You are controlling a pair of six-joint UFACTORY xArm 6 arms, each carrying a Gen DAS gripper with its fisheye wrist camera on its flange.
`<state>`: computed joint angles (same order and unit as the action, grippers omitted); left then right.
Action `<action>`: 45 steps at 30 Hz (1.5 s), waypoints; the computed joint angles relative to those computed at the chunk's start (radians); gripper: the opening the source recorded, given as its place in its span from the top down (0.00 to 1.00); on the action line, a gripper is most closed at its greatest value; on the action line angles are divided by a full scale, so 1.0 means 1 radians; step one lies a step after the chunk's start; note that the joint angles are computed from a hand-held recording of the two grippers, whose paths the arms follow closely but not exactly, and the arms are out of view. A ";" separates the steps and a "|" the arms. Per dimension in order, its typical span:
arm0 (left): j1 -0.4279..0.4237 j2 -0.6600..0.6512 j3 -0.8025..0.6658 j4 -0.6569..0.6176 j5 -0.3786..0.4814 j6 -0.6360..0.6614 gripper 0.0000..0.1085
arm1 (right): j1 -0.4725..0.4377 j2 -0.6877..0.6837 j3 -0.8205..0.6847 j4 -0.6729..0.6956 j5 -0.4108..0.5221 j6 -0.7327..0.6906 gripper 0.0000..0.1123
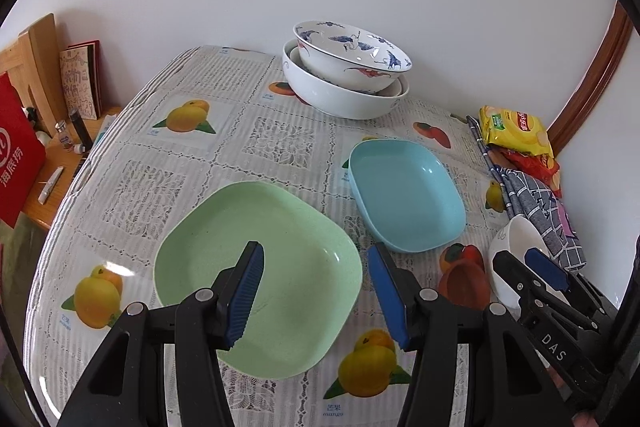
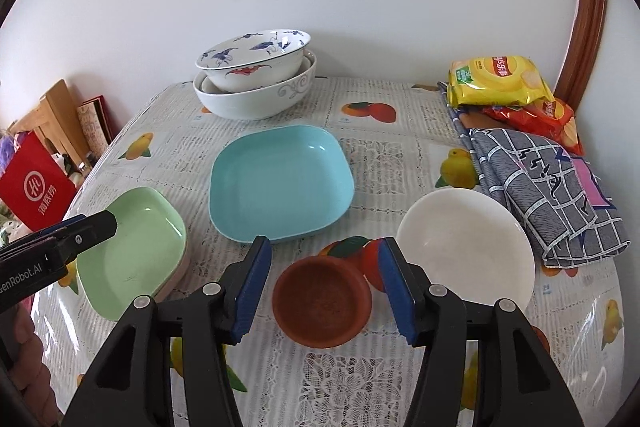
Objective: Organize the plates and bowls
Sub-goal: 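Open both grippers and release the green plate, then move both tools to the light-blue plate rim and close on it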
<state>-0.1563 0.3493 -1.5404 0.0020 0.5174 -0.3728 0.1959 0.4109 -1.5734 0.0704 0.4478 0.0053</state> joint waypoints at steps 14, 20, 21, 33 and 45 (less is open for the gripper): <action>-0.007 0.267 -0.358 -0.096 0.107 0.099 0.52 | 0.006 0.199 -0.267 -0.033 0.083 -0.002 0.51; 0.000 0.391 -0.526 -0.110 0.189 0.108 0.53 | 0.012 0.308 -0.425 -0.067 0.157 0.034 0.51; 0.002 0.410 -0.553 -0.115 0.202 0.112 0.53 | 0.014 0.327 -0.454 -0.066 0.174 0.034 0.51; 0.010 0.576 -0.796 -0.120 0.323 0.105 0.54 | 0.036 0.475 -0.665 -0.123 0.291 0.076 0.58; 0.009 0.616 -0.845 -0.147 0.346 0.120 0.76 | 0.036 0.535 -0.750 -0.047 0.358 0.054 0.88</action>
